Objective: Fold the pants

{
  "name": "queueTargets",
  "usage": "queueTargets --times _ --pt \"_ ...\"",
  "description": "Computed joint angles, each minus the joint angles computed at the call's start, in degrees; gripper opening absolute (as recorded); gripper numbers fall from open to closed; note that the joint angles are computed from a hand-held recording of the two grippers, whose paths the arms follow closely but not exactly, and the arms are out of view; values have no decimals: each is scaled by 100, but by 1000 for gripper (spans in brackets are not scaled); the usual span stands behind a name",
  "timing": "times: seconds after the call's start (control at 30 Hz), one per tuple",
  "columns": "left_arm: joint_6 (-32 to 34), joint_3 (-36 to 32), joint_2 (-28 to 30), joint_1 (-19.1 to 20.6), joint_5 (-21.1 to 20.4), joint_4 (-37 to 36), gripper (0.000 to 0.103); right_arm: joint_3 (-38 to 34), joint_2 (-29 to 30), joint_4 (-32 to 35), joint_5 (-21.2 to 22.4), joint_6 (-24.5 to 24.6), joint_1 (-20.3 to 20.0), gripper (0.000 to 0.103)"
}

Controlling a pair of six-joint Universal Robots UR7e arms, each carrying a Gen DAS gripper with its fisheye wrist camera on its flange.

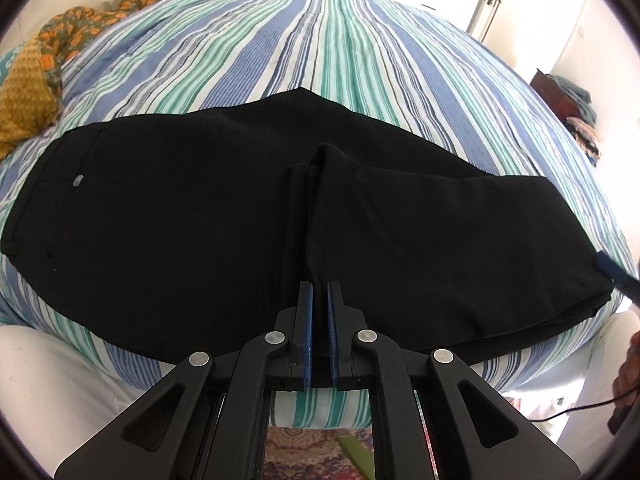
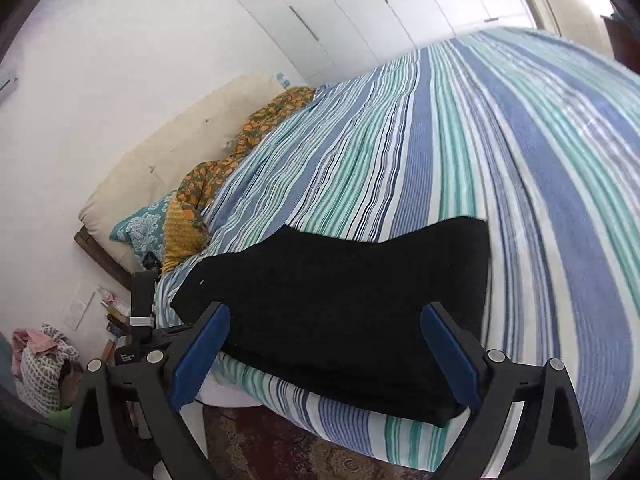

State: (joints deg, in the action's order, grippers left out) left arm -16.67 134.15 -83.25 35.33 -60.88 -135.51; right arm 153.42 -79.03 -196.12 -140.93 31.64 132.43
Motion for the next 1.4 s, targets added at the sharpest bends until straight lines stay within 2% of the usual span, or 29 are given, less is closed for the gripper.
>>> queueTargets --times 0.03,0.1,0.13,0.17,0.23,0.3,0.4,0.47,0.53,0.57,0.67,0.73,0.8,0.83,0.87,0.9,1.0,1.07,1.1,1.13,1.2,1.33,1.4 --pt "4 5 8 6 -13 -4 5 135 -55 -55 407 0 -373 96" --pt "7 14 45 -7 19 -21 5 353 -82 315 868 331 -1079 96" --pt "5 34 47 -29 50 -28 5 418 -18 259 920 309 -1180 96" --pt "9 52 41 -47 73 -32 5 389 78 179 759 277 -1043 96" --pt "24 76 25 -65 78 -55 6 211 -140 703 660 453 -860 96" --pt "51 63 11 -12 5 -87 8 102 -322 860 495 590 -640 96" --pt "34 -45 -55 186 -289 -127 13 -143 -505 1586 -190 786 -155 96" --pt "-113 -127 -192 351 -532 -170 28 -240 -614 2299 -702 1101 141 96" --pt "-299 -219 -361 612 -839 -305 63 -216 -776 2951 -1047 1619 376 96" --pt "-340 -295 -394 787 -1108 -362 65 -171 -895 3205 -1109 1879 441 96" --pt "-290 -678 -211 1331 -2089 -262 65 1 -1227 3939 -1221 2769 666 96" --pt "-134 -990 85 1430 -2310 114 63 81 -1421 4275 -1222 3187 689 96" --pt "88 -1211 382 1344 -2171 480 55 169 -1460 3933 -1221 3107 623 96" --pt "102 -1278 506 1245 -1905 657 51 205 -1385 3617 -1251 2957 607 96" --pt "34 -1331 622 1144 -1581 827 50 219 -1326 3404 -1279 2826 603 96" --pt "-7 -1354 696 1109 -1453 879 50 214 -1266 3282 -1296 2733 611 96" --pt "-30 -1410 823 1099 -1512 937 50 216 -1081 2933 -1246 2483 624 96" --pt "71 -1489 949 1028 -1503 1116 51 200 -1029 2984 -1229 2506 645 96" --pt "124 -1560 1036 968 -1453 1211 42 171 -1037 3117 -1230 2543 652 96" --pt "166 -1604 1079 934 -1490 1292 12 131 -1036 3284 -1253 2593 675 96" --pt "128 -1746 1106 948 -1747 1310 8 -9 -1021 3749 -1307 2661 741 96" --pt "-103 -2035 989 944 -2319 900 7 -343 -1017 5323 -1241 3158 746 96" --pt "-220 -2187 962 934 -2544 709 7 -347 -974 5377 -1085 3092 645 96"
